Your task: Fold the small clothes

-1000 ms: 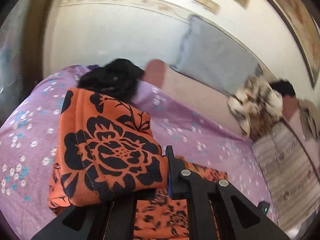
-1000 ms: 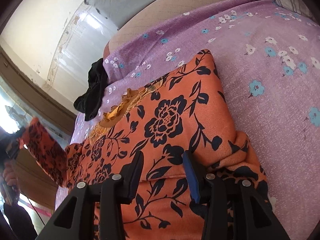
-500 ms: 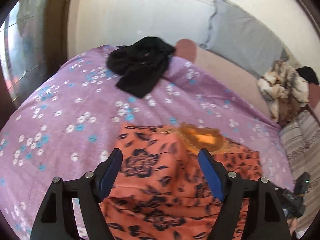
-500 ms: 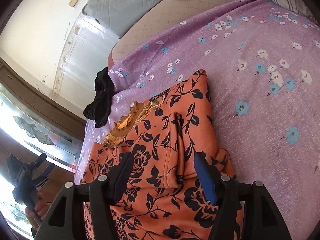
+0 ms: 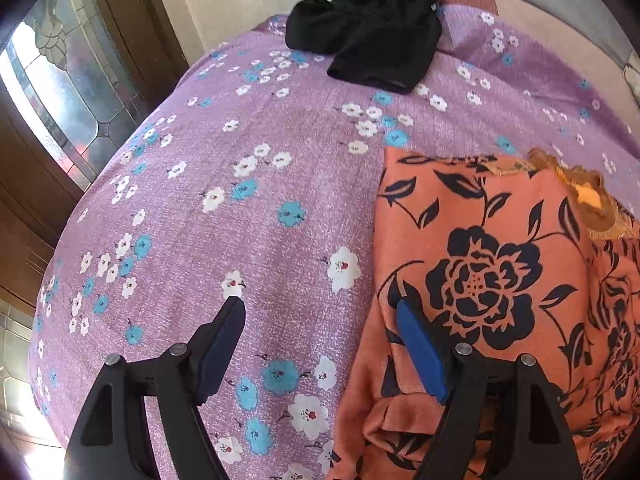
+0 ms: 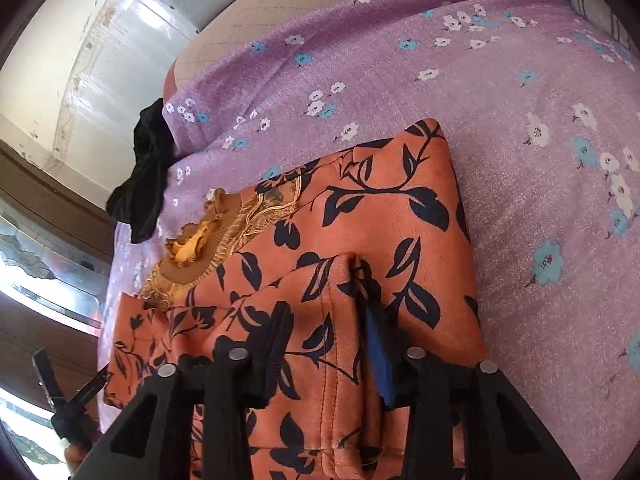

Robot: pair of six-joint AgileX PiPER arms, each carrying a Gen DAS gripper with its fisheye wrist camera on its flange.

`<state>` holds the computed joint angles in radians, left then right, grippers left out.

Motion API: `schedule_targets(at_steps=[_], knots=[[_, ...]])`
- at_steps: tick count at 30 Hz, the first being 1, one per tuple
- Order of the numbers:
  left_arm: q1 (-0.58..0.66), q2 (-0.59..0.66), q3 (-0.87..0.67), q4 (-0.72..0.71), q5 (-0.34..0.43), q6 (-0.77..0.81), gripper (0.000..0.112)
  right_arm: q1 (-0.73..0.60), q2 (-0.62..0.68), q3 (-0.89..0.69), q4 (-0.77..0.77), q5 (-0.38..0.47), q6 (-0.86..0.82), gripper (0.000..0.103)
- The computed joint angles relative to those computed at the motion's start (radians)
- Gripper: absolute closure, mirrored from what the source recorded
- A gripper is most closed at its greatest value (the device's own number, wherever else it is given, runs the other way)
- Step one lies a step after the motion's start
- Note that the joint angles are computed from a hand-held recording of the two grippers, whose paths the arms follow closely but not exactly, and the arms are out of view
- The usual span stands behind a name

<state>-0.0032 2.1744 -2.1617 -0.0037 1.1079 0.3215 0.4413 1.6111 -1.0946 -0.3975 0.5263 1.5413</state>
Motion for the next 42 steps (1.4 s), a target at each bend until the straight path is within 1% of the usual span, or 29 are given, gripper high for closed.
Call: schedule_targets(at_steps=[1, 3, 5, 8, 9, 11, 13, 15, 16, 17, 18, 19, 20, 21, 22, 23, 24, 25, 27, 29, 30, 31, 33, 34, 35, 37, 39, 42], knots=[[-0.003, 0.002, 0.008, 0.009, -0.006, 0.000, 0.034, 0.011, 0.016, -0.037, 0.011, 0.052, -0.030, 0.091], [-0.004, -0.010, 0.025, 0.005, -0.021, 0.007, 0.034, 0.040, 0.020, -0.096, -0.031, 0.147, -0.023, 0.094], [-0.001, -0.021, 0.040, 0.003, -0.030, 0.014, 0.034, 0.081, 0.002, -0.162, -0.147, 0.266, 0.015, 0.095], [0.010, -0.026, 0.044, -0.027, -0.013, 0.023, 0.034, 0.113, -0.008, -0.269, -0.285, 0.458, 0.042, 0.095], [0.012, -0.028, 0.045, -0.037, -0.009, 0.027, 0.034, 0.106, -0.012, -0.284, -0.300, 0.490, 0.034, 0.095], [0.008, -0.038, 0.059, -0.033, -0.019, 0.028, 0.034, 0.062, -0.009, -0.289, -0.251, 0.494, -0.004, 0.095], [-0.005, -0.046, 0.078, -0.009, -0.041, 0.026, 0.034, 0.029, 0.011, -0.260, -0.179, 0.489, -0.034, 0.095], [-0.017, -0.053, 0.093, 0.016, -0.063, 0.018, 0.034, -0.025, 0.062, -0.228, -0.022, 0.450, -0.142, 0.094], [-0.019, -0.057, 0.098, 0.021, -0.071, 0.015, 0.034, -0.035, 0.065, -0.185, 0.018, 0.414, -0.155, 0.091], [-0.020, -0.068, 0.112, 0.026, -0.091, 0.011, 0.034, -0.037, 0.033, -0.142, 0.018, 0.375, -0.141, 0.091], [-0.020, -0.084, 0.134, 0.033, -0.124, 0.006, 0.034, -0.026, 0.004, -0.115, -0.018, 0.361, -0.094, 0.091], [-0.022, -0.106, 0.166, 0.045, -0.166, -0.003, 0.034, -0.028, -0.020, -0.109, -0.014, 0.370, -0.085, 0.087], [-0.022, -0.127, 0.192, 0.045, -0.205, -0.005, 0.034, -0.028, -0.041, -0.114, -0.021, 0.398, -0.064, 0.085], [-0.019, -0.144, 0.211, 0.029, -0.233, 0.000, 0.034, -0.016, -0.063, -0.114, -0.059, 0.427, -0.017, 0.084], [-0.016, -0.156, 0.220, -0.005, -0.246, 0.016, 0.034, 0.007, -0.083, -0.115, -0.119, 0.450, 0.038, 0.083], [-0.013, -0.163, 0.223, -0.045, -0.244, 0.039, 0.034, 0.031, -0.100, -0.118, -0.177, 0.467, 0.073, 0.079], [-0.012, -0.168, 0.221, -0.086, -0.231, 0.064, 0.034, 0.044, -0.104, -0.133, -0.198, 0.471, 0.067, 0.079], [-0.012, -0.174, 0.225, -0.127, -0.218, 0.096, 0.034, 0.044, -0.101, -0.146, -0.180, 0.447, 0.027, 0.078], [-0.026, -0.194, 0.263, -0.160, -0.217, 0.149, 0.034, 0.029, -0.075, -0.173, -0.075, 0.359, -0.080, 0.078], [-0.063, -0.196, 0.300, -0.095, -0.225, 0.149, 0.034, 0.048, -0.042, -0.173, -0.015, 0.279, -0.117, 0.078], [-0.087, -0.181, 0.301, -0.034, -0.209, 0.128, 0.034, 0.059, -0.017, -0.178, 0.015, 0.265, -0.139, 0.078], [-0.101, -0.158, 0.292, 0.010, -0.186, 0.117, 0.033, 0.071, 0.012, -0.186, 0.045, 0.269, -0.162, 0.078], [-0.096, -0.167, 0.327, -0.001, -0.228, 0.120, 0.029, 0.092, 0.065, -0.187, 0.093, 0.289, -0.202, 0.077], [-0.097, -0.159, 0.309, 0.012, -0.213, 0.107, 0.026, 0.107, 0.062, -0.162, 0.071, 0.273, -0.185, 0.078], [-0.091, -0.150, 0.285, -0.001, -0.187, 0.113, 0.026, 0.129, 0.043, -0.143, 0.025, 0.272, -0.150, 0.079], [-0.080, -0.155, 0.283, -0.028, -0.184, 0.114, 0.026, 0.145, 0.006, -0.124, 0.033, 0.285, -0.143, 0.079], [-0.077, -0.187, 0.320, -0.060, -0.211, 0.140, 0.026, 0.161, -0.048, -0.087, 0.021, 0.277, -0.117, 0.079], [-0.081, -0.261, 0.404, -0.124, -0.270, 0.200, 0.026, 0.193, -0.101, -0.066, -0.059, 0.329, -0.063, 0.079]])
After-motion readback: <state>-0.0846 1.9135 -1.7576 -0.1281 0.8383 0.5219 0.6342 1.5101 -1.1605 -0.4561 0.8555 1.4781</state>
